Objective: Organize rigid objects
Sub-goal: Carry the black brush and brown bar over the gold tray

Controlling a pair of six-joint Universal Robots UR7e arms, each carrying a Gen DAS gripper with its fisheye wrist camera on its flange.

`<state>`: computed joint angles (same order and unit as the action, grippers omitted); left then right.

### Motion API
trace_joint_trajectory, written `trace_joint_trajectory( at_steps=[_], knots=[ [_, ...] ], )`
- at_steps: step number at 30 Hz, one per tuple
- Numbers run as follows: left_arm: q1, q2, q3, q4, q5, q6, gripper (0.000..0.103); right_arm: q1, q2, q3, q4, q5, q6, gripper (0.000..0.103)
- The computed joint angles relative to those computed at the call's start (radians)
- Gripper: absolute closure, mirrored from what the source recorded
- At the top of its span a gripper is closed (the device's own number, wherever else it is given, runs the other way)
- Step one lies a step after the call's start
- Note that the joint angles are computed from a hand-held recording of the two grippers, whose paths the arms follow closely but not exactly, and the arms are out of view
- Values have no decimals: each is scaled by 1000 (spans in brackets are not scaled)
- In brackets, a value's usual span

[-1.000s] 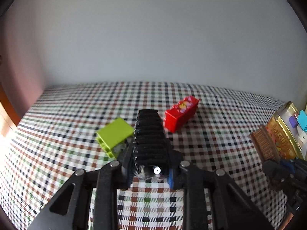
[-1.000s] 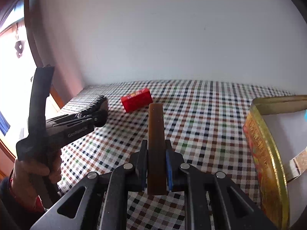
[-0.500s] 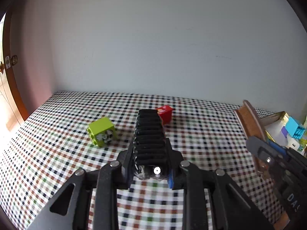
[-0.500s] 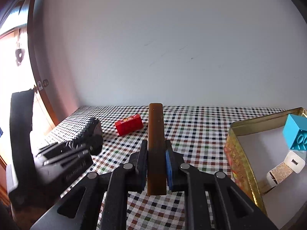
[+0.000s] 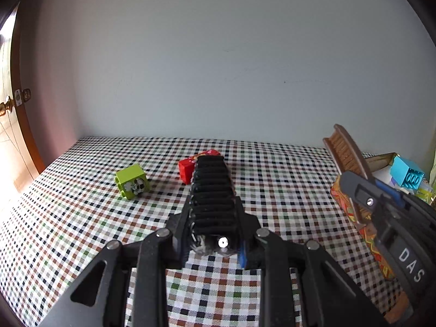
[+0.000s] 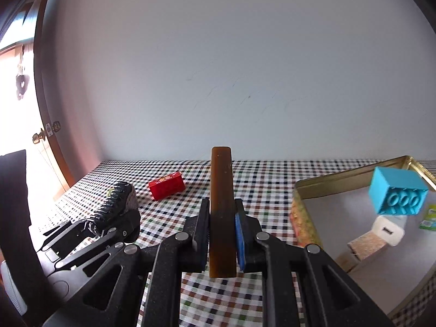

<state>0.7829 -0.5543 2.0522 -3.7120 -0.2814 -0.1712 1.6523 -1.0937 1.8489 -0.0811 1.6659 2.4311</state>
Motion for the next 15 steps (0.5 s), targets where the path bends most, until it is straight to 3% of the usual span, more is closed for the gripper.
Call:
trace_joint_trajectory(
  at_steps=[15],
  knots=[
    [-47, 52, -4, 31, 31, -97, 79, -38, -74, 38, 11, -42, -18, 85]
  ],
)
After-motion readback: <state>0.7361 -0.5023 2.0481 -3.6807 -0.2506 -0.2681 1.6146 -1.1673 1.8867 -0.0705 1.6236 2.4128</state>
